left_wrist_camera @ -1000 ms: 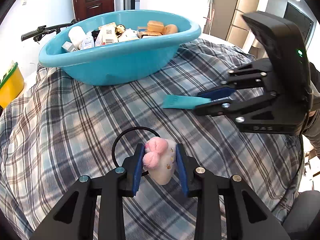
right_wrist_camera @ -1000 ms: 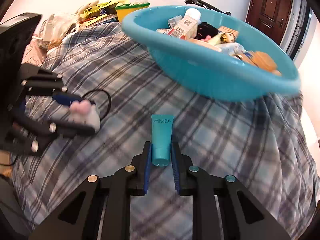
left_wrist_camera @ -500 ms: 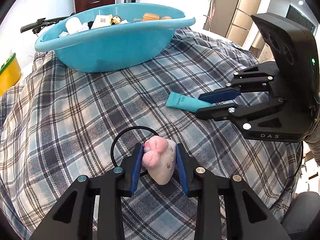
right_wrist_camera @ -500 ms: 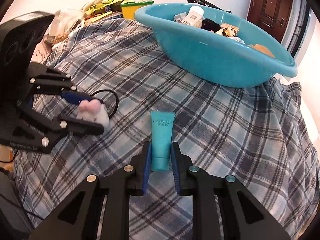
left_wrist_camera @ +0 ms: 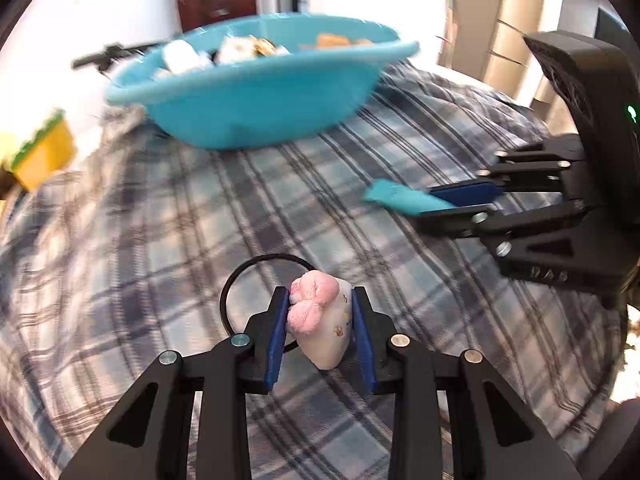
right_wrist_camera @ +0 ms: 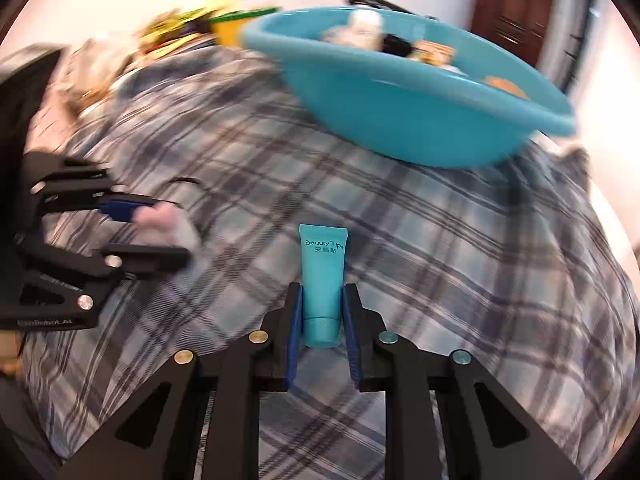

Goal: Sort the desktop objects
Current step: 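Lift the bunny keychain and teal tube off the cloth with both grippers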

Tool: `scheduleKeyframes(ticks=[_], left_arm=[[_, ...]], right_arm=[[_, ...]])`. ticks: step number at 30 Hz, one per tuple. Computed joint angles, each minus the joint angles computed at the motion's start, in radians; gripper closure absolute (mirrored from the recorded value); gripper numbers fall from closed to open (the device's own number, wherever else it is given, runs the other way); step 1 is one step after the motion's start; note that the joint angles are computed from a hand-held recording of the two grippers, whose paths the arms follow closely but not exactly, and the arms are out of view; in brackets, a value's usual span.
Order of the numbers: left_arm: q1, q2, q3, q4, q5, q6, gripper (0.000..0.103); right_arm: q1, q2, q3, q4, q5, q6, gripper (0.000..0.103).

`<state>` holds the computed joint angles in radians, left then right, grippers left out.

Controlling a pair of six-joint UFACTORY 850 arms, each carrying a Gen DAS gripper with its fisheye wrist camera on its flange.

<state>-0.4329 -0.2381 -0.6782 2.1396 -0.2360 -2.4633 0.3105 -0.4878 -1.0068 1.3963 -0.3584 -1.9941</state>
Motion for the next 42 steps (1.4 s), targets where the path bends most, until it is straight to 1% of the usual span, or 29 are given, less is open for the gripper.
scheduleKeyframes(ticks=[1,2,3,5,7,11,13,17,21,24,26,28,30,32,34,42], left_arm=[[0.002,0.008,0.006,0.018,-0.007,-0.042,0.07],[0.007,0.014,0.01,0.049,-0.004,-0.092,0.07],[0.01,0.019,0.013,0.058,-0.006,-0.118,0.071],[0.007,0.028,0.019,-0.008,-0.04,-0.086,0.071],[0.007,0.035,0.022,-0.033,-0.062,-0.089,0.071],[0.006,0.049,0.027,-0.018,-0.088,-0.144,0.071],[-0.007,0.054,0.029,-0.016,-0.11,-0.156,0.071],[-0.05,0.068,0.033,-0.058,-0.194,-0.137,0.071],[-0.085,0.084,0.036,-0.087,-0.285,-0.163,0.071],[-0.117,0.087,0.035,-0.135,-0.35,-0.168,0.071],[-0.123,0.087,0.038,-0.13,-0.366,-0.191,0.071],[-0.13,0.081,0.039,-0.14,-0.381,-0.197,0.071],[-0.133,0.069,0.036,-0.148,-0.377,-0.202,0.071],[-0.135,0.06,0.035,-0.147,-0.36,-0.208,0.071],[-0.145,0.051,0.034,-0.163,-0.371,-0.2,0.071],[-0.155,0.041,0.026,-0.198,-0.381,-0.173,0.071]], right_arm=[[-0.004,0.002,-0.003,-0.008,0.009,0.04,0.085],[-0.012,0.007,-0.002,-0.001,-0.003,0.048,0.085],[-0.017,0.016,0.006,0.031,-0.003,0.025,0.085],[-0.022,0.044,0.03,0.082,-0.006,-0.044,0.085],[-0.027,0.075,0.063,0.153,-0.019,-0.129,0.085],[-0.037,0.125,0.116,0.297,-0.059,-0.243,0.085],[-0.039,0.142,0.13,0.403,-0.064,-0.279,0.085],[-0.043,0.171,0.153,0.587,-0.084,-0.332,0.085],[-0.038,0.192,0.175,0.656,-0.107,-0.347,0.085],[-0.018,0.203,0.193,0.79,-0.073,-0.446,0.085],[-0.003,0.207,0.202,0.88,-0.055,-0.52,0.085],[0.0,0.207,0.211,0.873,-0.065,-0.514,0.085],[0.002,0.202,0.212,0.854,-0.07,-0.499,0.085],[0.006,0.203,0.224,0.902,-0.072,-0.545,0.085],[0.007,0.202,0.228,0.929,-0.071,-0.568,0.085],[0.0,0.206,0.234,0.938,-0.081,-0.571,0.085]])
